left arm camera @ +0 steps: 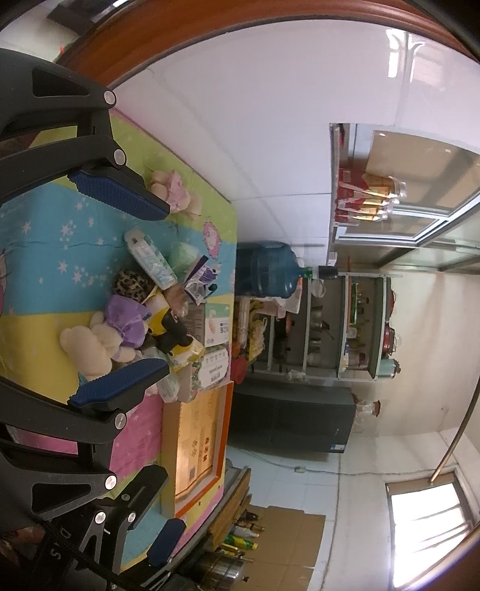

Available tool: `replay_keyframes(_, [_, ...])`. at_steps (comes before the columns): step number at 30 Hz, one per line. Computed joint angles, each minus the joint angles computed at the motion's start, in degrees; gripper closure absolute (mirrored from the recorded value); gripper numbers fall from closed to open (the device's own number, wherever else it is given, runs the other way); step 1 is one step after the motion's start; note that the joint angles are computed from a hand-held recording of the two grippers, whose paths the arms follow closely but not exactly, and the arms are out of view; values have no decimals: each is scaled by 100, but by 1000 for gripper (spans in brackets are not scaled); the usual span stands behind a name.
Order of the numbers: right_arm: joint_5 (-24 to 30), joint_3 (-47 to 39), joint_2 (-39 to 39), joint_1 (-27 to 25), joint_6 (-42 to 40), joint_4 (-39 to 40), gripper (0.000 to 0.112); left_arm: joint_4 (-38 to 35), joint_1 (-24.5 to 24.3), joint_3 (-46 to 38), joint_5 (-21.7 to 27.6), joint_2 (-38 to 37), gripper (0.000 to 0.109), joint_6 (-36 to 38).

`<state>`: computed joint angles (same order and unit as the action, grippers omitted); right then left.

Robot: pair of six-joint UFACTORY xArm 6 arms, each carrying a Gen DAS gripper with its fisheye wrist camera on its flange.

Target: Organize soft objects

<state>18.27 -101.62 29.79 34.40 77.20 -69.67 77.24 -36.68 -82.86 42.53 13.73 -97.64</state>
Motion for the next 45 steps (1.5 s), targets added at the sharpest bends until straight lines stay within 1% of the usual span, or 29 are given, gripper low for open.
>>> replay_keyframes(6, [-181,-135,263,-108,-538,579,24,-94,167,11,-204,132,30,15])
replay_keyframes(10, [-443,-245,502,-191,-1161,1311,24,-201,337,45,-436,233,30,-4])
replay_keyframes(14, [-513,-458,802,-208,-1804,1978,24,-231,550,53,-753,365,30,-106])
replay_keyframes(19, [-444,-814,1203,-200,-2767,2982,24,-256,753,4,-989,554,30,-115])
replay_keyframes(21, [-379,-1014,1377,-205,-3208,3407,24,-178,864,-8,-1099,601,30,-113])
replay_keyframes(23, [-306,-1254,1550,-205,-3564,3674,24,-85,944,-28,-1135,621,30,-34])
replay_keyframes(26, [-201,-1549,1739,-205,-3904,3894,24,-184,1208,-72,-1447,663,30,348])
replay_keyframes(30, [-5,-2100,2096,-194,-4493,4533,24,-344,1651,-206,-1969,761,30,782])
replay_keyframes(31, [54,-2235,2182,-191,-4631,4695,24,-414,1724,-256,-2023,796,30,895])
replay_keyframes(32, [120,-2378,2278,-189,-4771,4853,24,-607,1825,-365,-2054,873,30,1155])
replay_keyframes(34, [216,-2576,2403,-178,-4868,4957,24,-1135,1988,-679,-1958,1098,30,1813])
replay_keyframes(35, [249,-2667,2461,-174,-4910,4998,24,-1286,2039,-821,-1906,1210,30,2009])
replay_keyframes(37, [325,-2869,2587,-171,-5037,5125,24,-2009,2160,-1234,-1746,1534,30,2809])
replay_keyframes(38, [396,-3018,2675,-173,-5127,5220,24,-2278,2205,-1381,-1744,1659,30,3096])
replay_keyframes(39, [420,-3059,2699,-173,-5158,5265,24,-2747,2274,-1608,-1750,1864,30,3566])
replay_keyframes(43, [662,-3564,2993,-192,-5411,5553,24,-3938,2398,-2271,-1571,2432,30,4672])
replay_keyframes(44, [730,-3702,3074,-198,-5469,5610,24,-4413,2428,-2473,-1472,2588,30,5054])
replay_keyframes(45, [842,-3924,3204,-201,-5555,5691,24,-4731,2440,-2579,-1447,2680,30,5274])
